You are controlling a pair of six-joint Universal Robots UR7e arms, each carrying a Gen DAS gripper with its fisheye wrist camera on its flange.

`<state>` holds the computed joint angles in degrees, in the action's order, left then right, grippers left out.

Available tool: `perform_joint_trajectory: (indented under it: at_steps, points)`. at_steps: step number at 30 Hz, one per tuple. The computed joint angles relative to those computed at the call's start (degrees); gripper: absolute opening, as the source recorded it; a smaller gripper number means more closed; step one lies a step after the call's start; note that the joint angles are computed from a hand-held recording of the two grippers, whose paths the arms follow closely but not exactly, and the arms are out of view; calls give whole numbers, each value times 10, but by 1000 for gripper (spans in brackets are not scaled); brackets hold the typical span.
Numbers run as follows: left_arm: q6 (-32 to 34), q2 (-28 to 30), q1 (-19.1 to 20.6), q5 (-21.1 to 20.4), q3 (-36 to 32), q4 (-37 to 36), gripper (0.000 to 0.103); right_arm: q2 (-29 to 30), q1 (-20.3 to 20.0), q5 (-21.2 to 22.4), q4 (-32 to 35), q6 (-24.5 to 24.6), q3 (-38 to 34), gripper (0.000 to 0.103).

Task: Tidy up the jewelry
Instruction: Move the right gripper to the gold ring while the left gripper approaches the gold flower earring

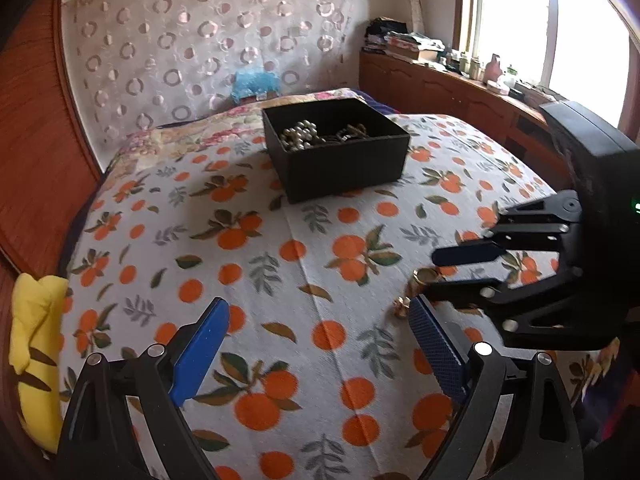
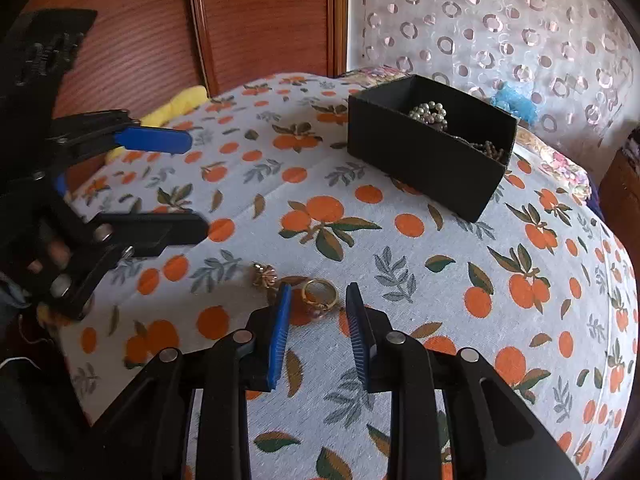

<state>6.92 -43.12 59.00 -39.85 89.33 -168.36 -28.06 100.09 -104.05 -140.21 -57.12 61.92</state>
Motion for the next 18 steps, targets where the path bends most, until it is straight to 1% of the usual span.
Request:
perform_joint_trajectory:
  at_steps: [2, 3, 4, 5, 7, 11, 12, 17, 18]
  points:
    - [-6, 1, 0, -10, 1, 3, 84, 2, 1, -5, -15, -10, 5, 30]
    - [-9, 1, 0, -14, 1, 7, 79, 3, 2, -5, -16, -11, 5, 30]
    - [-12, 2, 1, -16, 1, 10, 76, 4, 3, -7, -16, -11, 3, 27]
    - [-15, 3, 1, -22, 1, 12, 74, 4, 3, -8, -13, -13, 3, 21]
    - [-23, 5, 2, -32, -1, 17, 66, 4, 4, -11, -15, -16, 5, 21]
    - [-27, 11, 3, -43, -7, 25, 64, -5, 1, -7, -14, -14, 16, 21]
    - [-28, 12, 3, -44, -9, 26, 63, -9, -1, -6, -17, -13, 20, 21]
    - [-30, 22, 3, -55, -23, 41, 48, -27, -9, 8, -31, -2, 33, 21]
    - [-29, 25, 2, -55, -26, 45, 43, -30, -10, 12, -32, 3, 33, 21]
